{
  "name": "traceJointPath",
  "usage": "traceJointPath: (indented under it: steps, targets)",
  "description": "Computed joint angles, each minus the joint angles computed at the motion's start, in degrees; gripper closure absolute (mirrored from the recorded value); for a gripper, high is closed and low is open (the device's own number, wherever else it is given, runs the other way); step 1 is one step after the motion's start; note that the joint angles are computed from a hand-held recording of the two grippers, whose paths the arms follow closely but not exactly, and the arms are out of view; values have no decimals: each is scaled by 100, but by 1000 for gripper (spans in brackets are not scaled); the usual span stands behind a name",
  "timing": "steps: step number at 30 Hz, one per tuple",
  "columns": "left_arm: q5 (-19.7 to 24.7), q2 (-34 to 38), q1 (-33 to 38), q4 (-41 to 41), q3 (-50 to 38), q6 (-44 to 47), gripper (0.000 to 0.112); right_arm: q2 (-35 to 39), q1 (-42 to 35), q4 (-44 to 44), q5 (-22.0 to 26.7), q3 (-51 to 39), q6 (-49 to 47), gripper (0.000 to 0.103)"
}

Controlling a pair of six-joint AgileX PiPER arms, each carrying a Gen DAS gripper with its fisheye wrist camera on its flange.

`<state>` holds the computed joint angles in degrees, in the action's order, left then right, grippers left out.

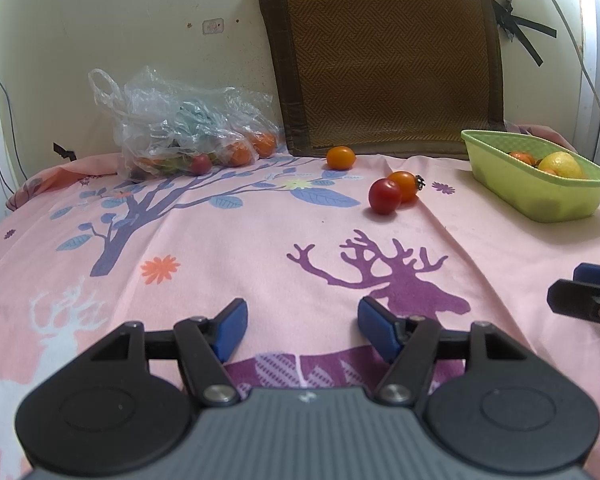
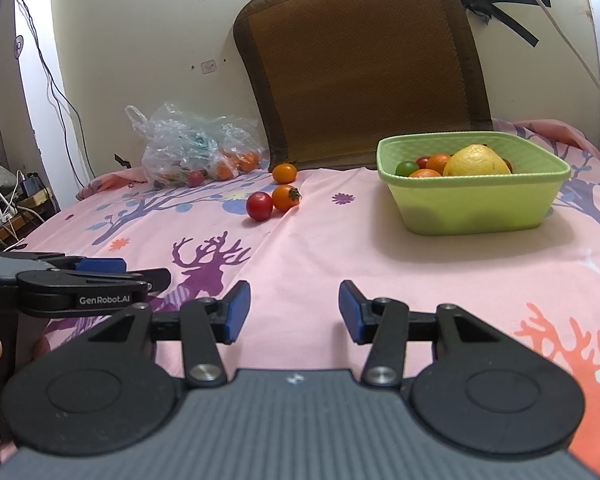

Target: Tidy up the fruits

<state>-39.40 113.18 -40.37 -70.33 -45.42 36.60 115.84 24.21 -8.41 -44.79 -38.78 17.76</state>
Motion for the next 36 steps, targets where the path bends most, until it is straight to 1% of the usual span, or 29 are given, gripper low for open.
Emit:
traceJointPath:
  steps: [5, 13, 17, 20, 28, 29, 31, 33, 34, 35, 36]
  targets:
    - [49, -15, 33, 68, 14, -76, 49, 3, -27, -57, 201, -90, 5, 52]
    - [5, 6, -13, -59, -30, 68, 49, 29, -67, -93, 115, -71, 21, 51]
    - [-23, 17, -40, -133, -55, 155, 49, 21, -106, -158, 227, -109, 35, 51]
    - [-55, 27, -68, -201, -77, 235, 49, 17, -102, -127, 211, -98, 31, 51]
    - [-50, 4, -47, -97, -41, 177, 49, 29, -110, -153, 141, -73, 64, 52]
    - [-17, -37, -14, 137, 42, -34, 49, 27, -102, -135, 136, -69, 58, 52]
    - [4, -154, 85, 854, 294, -692, 49, 25, -90, -116, 118, -58, 56, 52]
    - [122, -302, 339, 1931, 554, -1584, 49, 16, -98, -157, 131, -58, 93, 51]
    - [205, -362, 510, 2446, 620, -1995, 49, 2, -166, -361, 169, -83, 246, 52]
    - [282, -394, 663, 2770, 608, -2239, 49, -9, -297, -786, 247, -155, 548, 52]
    - [354, -404, 748, 2865, 534, -2292, 49, -1, -423, -1299, 374, -304, 935, 52]
